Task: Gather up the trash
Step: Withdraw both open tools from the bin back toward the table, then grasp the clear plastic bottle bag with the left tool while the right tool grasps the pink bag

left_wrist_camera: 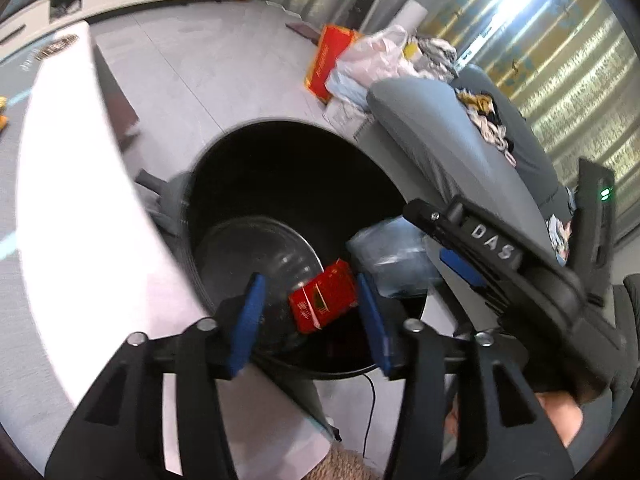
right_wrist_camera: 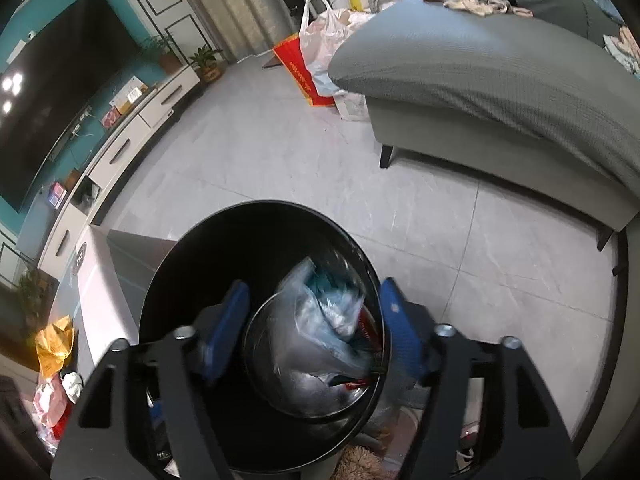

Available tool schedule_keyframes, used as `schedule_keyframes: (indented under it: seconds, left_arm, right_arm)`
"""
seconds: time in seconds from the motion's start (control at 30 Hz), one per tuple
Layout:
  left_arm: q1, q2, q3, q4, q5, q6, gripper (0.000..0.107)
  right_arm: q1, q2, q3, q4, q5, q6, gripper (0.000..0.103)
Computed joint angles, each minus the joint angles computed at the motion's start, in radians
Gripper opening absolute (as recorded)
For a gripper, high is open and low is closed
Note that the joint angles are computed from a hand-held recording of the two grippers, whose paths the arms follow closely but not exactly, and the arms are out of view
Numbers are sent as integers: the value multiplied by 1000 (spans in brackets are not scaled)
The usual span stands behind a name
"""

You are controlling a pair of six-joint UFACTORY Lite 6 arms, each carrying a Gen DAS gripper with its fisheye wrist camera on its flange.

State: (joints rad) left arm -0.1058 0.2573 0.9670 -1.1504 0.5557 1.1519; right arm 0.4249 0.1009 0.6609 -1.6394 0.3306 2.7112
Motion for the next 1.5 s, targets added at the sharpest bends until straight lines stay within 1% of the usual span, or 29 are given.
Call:
schedule_keyframes:
  seconds: [0.07,0.1,0.13,0.17,0.2,0.27,0.3,0.33,0.37,0.43,0.47,0.53,0.6,0.7,0.73,0.8,0.87,0.93,1.03,1.07,1.1,1.13,1.2,1.23,1.27,1.33,1.4,1.47,1.5]
  left_arm:
    - [27,-65,-34,13,-3,-9,64]
    - [47,-112,-57,25,-8,-19,66]
    - [68,-158,-78,44,-14,-39,74]
    - [87,-204,-99,63,-20,-58,77]
    - [117,-266,-125,89,-22,-80,78]
    - [176,-374,-157,165,-15,-151,85]
    - [218,-443,-176,197,-5,-183,86]
    - [256,-499,-184,233,7,-222,91]
    - [301,-561,-188,275,21,-268,94]
    - [394,-677,-198,319,44,-305,95]
    - [432,-731,-195,359,40,-333,98]
    - [499,-800,-186,422,30,-352,98]
    - [576,-866,-171,465,38,-341,98]
    - [766,-898,-141,368,131,-182,98]
    - [846,-900,-133,320,182,-117,98]
    - [1031,-853,-91,225,307,9,98]
    - [1171,-764,-21,169,415,95,98]
    - [1248,-680,40,127,458,148,98]
    - [1329,-567,135,91,506,206,98]
    - [1347,-525,169,86,522,220,99]
    - [1365,-476,212,90,538,225,99]
    - [1376,-435,247,98,549,227,99]
    - [1421,-306,372,110,610,222,99]
    - [1431,-247,433,118,632,207,99]
    - [1443,-195,488,124,654,189,99]
    - [1467,-76,618,137,691,155,99]
    - [1465,18,724,165,680,120,99]
    - [1461,87,798,187,660,78,99]
    - [1453,132,844,209,647,46,99]
  right_arm:
    - [14,-1,8,28,16,-35,77]
    - [18,-1,13,22,16,-28,81]
    - [21,-4,13,-5,15,-4,83]
    - [23,-10,11,-37,12,23,84]
    - [29,-16,9,-55,13,39,87]
    - [44,-32,9,-73,23,51,91]
    - [52,-40,8,-81,31,58,93]
    - [59,-52,5,-117,37,83,95]
    - [69,-62,-1,-165,46,126,96]
    - [86,-83,-13,-259,51,204,97]
    - [93,-88,-11,-268,52,208,97]
    - [112,-102,-2,-241,69,168,97]
    - [153,-115,13,-172,118,92,97]
    - [222,-111,52,-73,192,-7,97]
    - [256,-103,75,-48,221,-44,97]
    - [310,-81,119,-12,257,-112,97]
    - [366,-34,202,93,306,-247,97]
    - [429,17,299,202,375,-391,97]
    - [506,56,398,289,448,-533,97]
    - [546,75,453,326,499,-595,97]
    - [565,84,480,340,526,-624,97]
    - [607,98,535,368,584,-678,97]
    - [668,130,647,420,668,-777,97]
    - [708,156,739,453,714,-858,97]
    - [723,177,808,484,737,-919,97]
    - [748,254,1017,566,757,-1104,97]
    - [748,350,1226,645,764,-1254,97]
    - [730,468,1436,722,728,-1386,97]
    - [727,533,1540,756,744,-1429,97]
